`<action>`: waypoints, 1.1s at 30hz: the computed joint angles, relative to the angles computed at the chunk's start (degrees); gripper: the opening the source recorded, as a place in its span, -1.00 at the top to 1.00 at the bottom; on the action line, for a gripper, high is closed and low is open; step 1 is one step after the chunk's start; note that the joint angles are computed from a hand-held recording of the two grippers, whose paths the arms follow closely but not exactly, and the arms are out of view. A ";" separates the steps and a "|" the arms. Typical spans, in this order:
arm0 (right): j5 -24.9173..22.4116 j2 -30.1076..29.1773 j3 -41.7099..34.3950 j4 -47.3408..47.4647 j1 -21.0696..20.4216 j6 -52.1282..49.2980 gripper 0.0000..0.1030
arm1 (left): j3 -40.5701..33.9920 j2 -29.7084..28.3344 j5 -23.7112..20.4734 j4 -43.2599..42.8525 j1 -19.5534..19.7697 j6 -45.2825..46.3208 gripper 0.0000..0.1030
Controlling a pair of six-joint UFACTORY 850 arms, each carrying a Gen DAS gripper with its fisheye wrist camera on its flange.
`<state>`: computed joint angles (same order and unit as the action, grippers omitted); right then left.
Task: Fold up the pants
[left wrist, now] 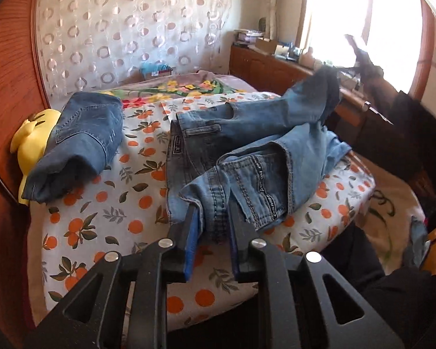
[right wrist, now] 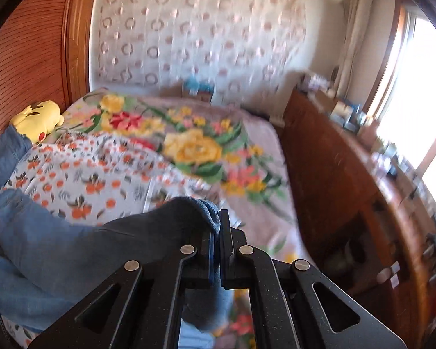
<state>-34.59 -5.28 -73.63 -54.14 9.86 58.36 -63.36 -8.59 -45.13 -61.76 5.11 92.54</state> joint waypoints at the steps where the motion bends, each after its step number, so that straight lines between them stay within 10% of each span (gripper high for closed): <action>1: 0.41 -0.31 0.39 -0.24 -0.24 0.70 0.96 | -0.22 0.10 -0.31 -0.39 0.32 0.51 0.45; 16: 3.66 8.68 11.67 -13.78 3.54 21.63 0.01 | -11.49 -6.94 0.78 -1.31 -3.28 -6.34 0.02; 33: 15.94 5.14 16.55 -29.08 4.06 38.09 -0.12 | -37.76 -29.60 -4.73 19.15 -11.82 -29.37 0.02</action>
